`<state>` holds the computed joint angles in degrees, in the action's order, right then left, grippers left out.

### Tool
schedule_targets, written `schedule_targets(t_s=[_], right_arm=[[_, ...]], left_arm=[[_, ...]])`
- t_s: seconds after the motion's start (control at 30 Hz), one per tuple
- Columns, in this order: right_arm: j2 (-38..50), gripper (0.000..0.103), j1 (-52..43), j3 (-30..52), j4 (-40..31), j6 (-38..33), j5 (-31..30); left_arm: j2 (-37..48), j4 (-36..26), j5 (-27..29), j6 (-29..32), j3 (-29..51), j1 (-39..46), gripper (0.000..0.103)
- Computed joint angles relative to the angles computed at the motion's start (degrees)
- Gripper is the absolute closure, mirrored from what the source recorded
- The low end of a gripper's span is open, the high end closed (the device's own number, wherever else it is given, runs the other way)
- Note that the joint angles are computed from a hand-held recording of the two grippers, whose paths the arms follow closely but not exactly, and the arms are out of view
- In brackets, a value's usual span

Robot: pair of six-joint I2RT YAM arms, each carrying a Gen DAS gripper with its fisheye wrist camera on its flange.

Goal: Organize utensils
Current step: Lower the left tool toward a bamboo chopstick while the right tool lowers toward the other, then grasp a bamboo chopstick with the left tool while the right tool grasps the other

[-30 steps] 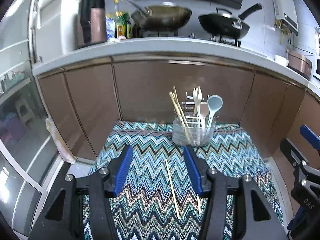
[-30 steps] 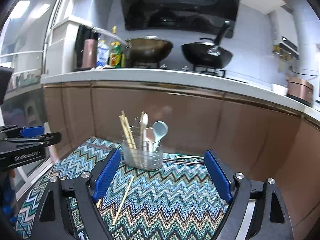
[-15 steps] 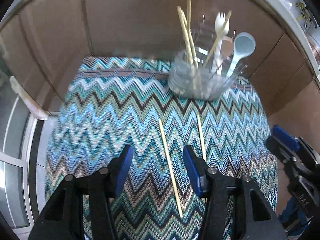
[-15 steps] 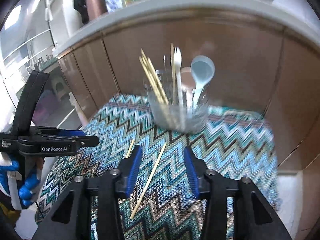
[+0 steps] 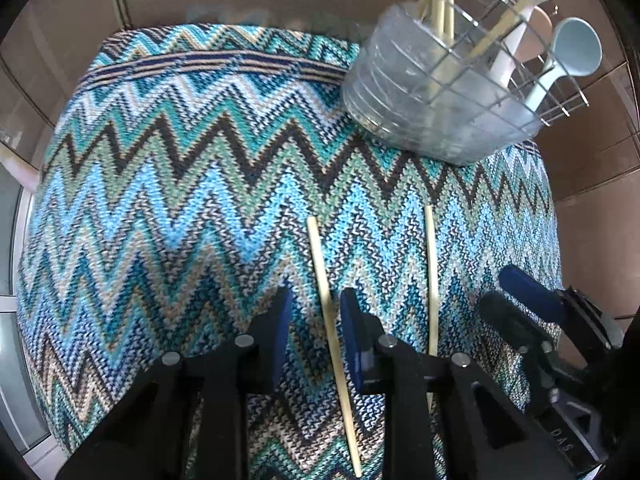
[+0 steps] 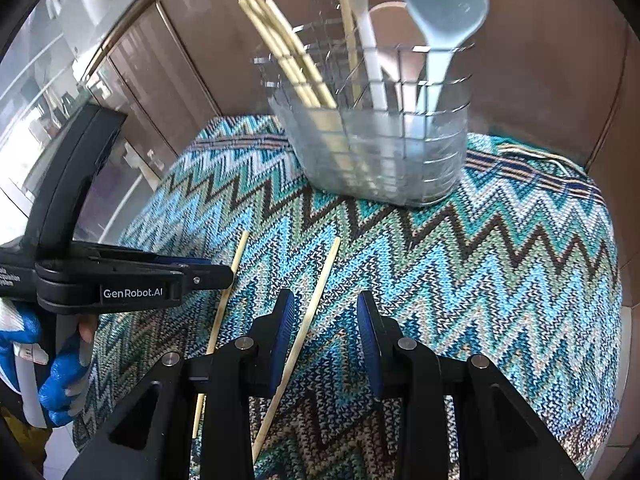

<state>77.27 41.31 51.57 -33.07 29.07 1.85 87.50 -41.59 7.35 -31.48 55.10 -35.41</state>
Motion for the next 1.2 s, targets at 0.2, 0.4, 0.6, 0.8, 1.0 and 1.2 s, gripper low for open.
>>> schedule_targets(t_s=[0.2, 0.4, 0.6, 0.8, 1.0, 1.2], right_arm=[[6.1, 0.078, -0.1, 3.2, -0.7, -1.6, -1.6], [12.1, 0.080, -0.6, 8.0, -2.0, -2.6, -4.0], [18.8, 0.085, -1.1, 12.9, -4.4, -3.8, -5.7], [22.6, 0.092, 0.4, 15.2, -4.7, -3.5, -4.0], [20.1, 0.097, 0.1, 13.0, -3.5, -2.8, -4.3], [11.1, 0.097, 2.0, 8.5, -3.9, -0.9, -2.7]], left_arm=[[2.7, 1.5, 0.9, 1.1, 0.3, 0.1, 0.095], [1.0, 4.8, 7.4, 2.9, -3.2, 5.3, 0.096], [-0.7, 4.6, 9.3, 5.4, -4.4, 7.7, 0.096], [-1.2, 6.4, 10.2, 5.2, -5.9, 8.0, 0.096], [-1.2, 6.2, 7.0, 3.1, -5.0, 5.4, 0.097], [-7.0, 7.4, 3.6, -0.4, -7.0, 2.1, 0.097]])
